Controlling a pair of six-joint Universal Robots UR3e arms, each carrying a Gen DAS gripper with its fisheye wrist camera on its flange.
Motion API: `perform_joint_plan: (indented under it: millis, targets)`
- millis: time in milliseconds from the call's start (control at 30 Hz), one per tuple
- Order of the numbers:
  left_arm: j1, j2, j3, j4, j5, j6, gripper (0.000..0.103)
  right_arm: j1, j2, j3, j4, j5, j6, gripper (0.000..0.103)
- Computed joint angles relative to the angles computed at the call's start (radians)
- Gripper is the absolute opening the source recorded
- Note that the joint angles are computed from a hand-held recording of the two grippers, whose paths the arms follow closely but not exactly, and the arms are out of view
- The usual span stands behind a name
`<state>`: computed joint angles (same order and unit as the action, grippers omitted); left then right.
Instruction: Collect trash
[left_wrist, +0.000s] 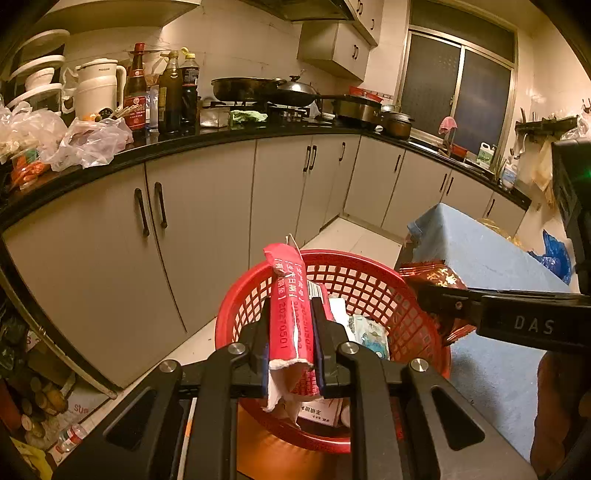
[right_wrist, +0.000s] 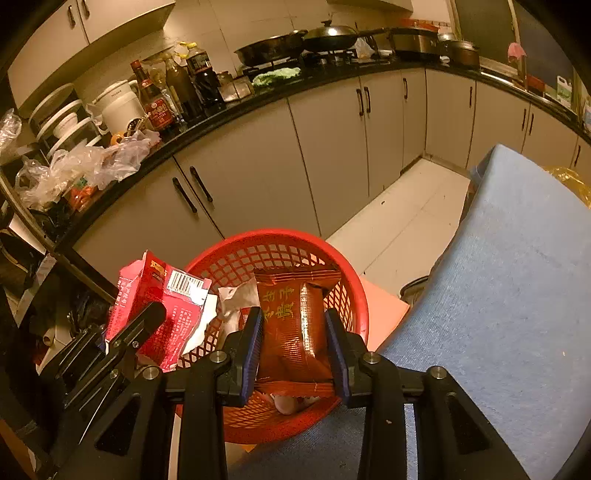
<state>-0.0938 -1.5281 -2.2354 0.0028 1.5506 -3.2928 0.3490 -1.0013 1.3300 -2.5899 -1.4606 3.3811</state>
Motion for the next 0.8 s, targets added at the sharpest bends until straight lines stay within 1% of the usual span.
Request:
perform_joint_plan:
  millis: [100,200,233,267,333,367,433,500,567,600,633,667,700,733,800]
  targets:
    - [-0.016,-0.007,0.0,0.016,0.022,-0.001,0.016,-0.002,0.008,-0.006,-0.004,0.004,0.006,0.037]
    - [-0.022,-0.014,0.001,0.024,0.026,0.001,0.016,-0.005,0.01,-0.006,-0.009,0.011,0.001,0.038]
    - [-0.027,-0.016,0.003,0.026,0.034,0.001,0.018,-0.005,0.006,0.001,-0.017,0.01,-0.005,0.038]
    - [-0.031,-0.016,0.004,0.024,0.041,-0.001,0.022,0.001,0.004,0.004,-0.022,-0.015,-0.001,0.038]
    - [-0.032,-0.001,-0.008,0.033,0.047,-0.012,0.064,-0.002,-0.019,0.03,-0.036,-0.023,-0.001,0.041]
    - [-0.044,0.008,-0.019,0.05,0.071,-0.027,0.067,-0.003,-0.03,0.044,-0.048,-0.021,0.003,0.042]
    - [-0.049,0.035,-0.038,0.077,0.091,-0.03,0.068,-0.013,-0.075,0.102,-0.097,-0.022,0.023,0.042]
    - [-0.06,0.089,-0.044,0.044,0.111,-0.038,0.068,-0.027,-0.146,0.175,-0.131,-0.004,0.039,0.042]
    - [-0.07,0.169,-0.072,0.027,0.115,-0.061,0.075,-0.015,-0.227,0.249,-0.162,-0.031,0.046,0.043]
    - [-0.094,0.206,-0.079,0.017,0.147,-0.066,0.09,0.001,-0.282,0.299,-0.181,-0.068,0.028,0.048]
    - [-0.126,0.22,-0.077,0.013,0.195,-0.069,0.103,0.025,-0.319,0.331,-0.196,-0.121,0.016,0.059]
    - [-0.192,0.224,-0.077,0.035,0.293,-0.077,0.103,0.063,-0.364,0.375,-0.22,-0.219,0.012,0.066]
    - [-0.253,0.215,-0.068,0.05,0.389,-0.09,0.103,0.095,-0.398,0.411,-0.241,-0.296,0.012,0.077]
    - [-0.285,0.212,-0.054,0.042,0.439,-0.097,0.103,0.138,-0.443,0.47,-0.284,-0.384,0.004,0.083]
    - [-0.366,0.216,-0.026,0.013,0.535,-0.108,0.103,0.199,-0.488,0.526,-0.306,-0.5,0.005,0.085]
